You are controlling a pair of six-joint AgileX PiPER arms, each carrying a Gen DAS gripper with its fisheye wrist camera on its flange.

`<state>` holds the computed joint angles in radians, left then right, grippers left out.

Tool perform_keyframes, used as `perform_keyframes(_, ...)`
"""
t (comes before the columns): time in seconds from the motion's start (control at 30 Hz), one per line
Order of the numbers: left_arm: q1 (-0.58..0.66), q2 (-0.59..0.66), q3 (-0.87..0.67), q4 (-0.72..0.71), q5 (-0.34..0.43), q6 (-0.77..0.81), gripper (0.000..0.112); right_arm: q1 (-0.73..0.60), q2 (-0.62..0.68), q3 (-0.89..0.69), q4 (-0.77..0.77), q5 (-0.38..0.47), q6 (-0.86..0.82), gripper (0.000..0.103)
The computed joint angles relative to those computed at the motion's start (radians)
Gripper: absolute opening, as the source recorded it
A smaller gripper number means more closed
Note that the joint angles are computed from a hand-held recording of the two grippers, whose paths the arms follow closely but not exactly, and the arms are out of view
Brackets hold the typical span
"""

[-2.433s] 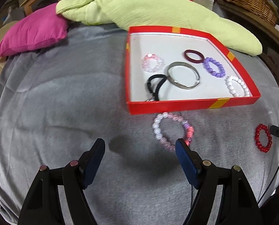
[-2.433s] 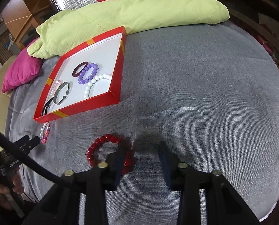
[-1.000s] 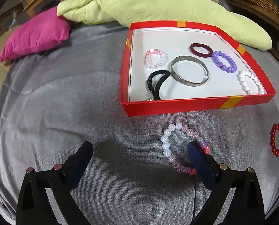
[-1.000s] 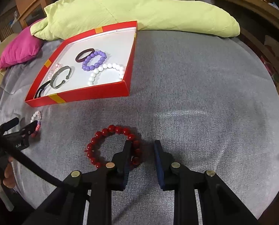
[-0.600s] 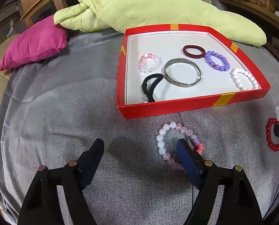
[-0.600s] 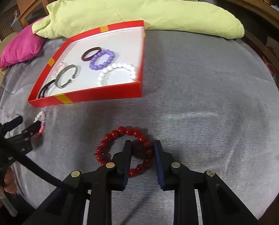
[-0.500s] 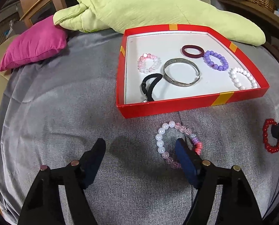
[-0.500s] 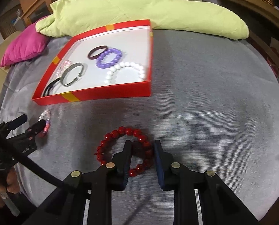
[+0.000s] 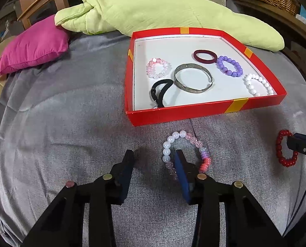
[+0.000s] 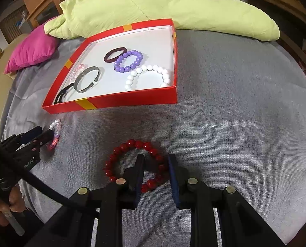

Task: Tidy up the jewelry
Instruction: 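Grasp the pink-white bracelet with the left tool while the right tool grasps the red bracelet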

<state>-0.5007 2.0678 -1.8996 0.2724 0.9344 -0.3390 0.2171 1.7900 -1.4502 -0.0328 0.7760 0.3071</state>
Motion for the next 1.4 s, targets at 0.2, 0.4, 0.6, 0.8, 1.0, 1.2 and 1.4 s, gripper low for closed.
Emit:
perform_keyframes(0.2, 0.014, -0.024, 0.033, -0.048, -0.023, 0.051, 0.028, 0.007, 0.008, -0.007, -0.005, 0.004, -0.015, 0.035)
perform_keyframes(0.4, 0.053, -0.059, 0.083, -0.14, -0.051, 0.129, 0.022, 0.008, 0.002, 0.0, -0.002, 0.001, -0.028, 0.035)
perform_keyframes(0.6, 0.078, -0.083, 0.123, -0.174, -0.061, 0.155, 0.022, -0.012, -0.011, 0.013, 0.05, -0.001, -0.082, 0.035)
perform_keyframes(0.8, 0.087, -0.09, 0.128, -0.227, -0.043, 0.222, 0.038, -0.048, -0.032, 0.04, 0.21, -0.008, -0.242, 0.066)
perform_keyframes(1.0, 0.09, -0.092, 0.123, -0.243, -0.039, 0.229, 0.064, 0.028, -0.022, 0.036, 0.058, -0.013, -0.184, 0.069)
perform_keyframes(1.2, 0.095, -0.071, 0.103, -0.241, -0.025, 0.221, 0.067, 0.103, -0.014, 0.051, -0.152, -0.037, -0.064, 0.06)
perform_keyframes(1.4, 0.088, -0.074, 0.114, -0.238, -0.052, 0.238, 0.067, 0.083, -0.029, 0.073, -0.158, -0.073, -0.047, 0.02)
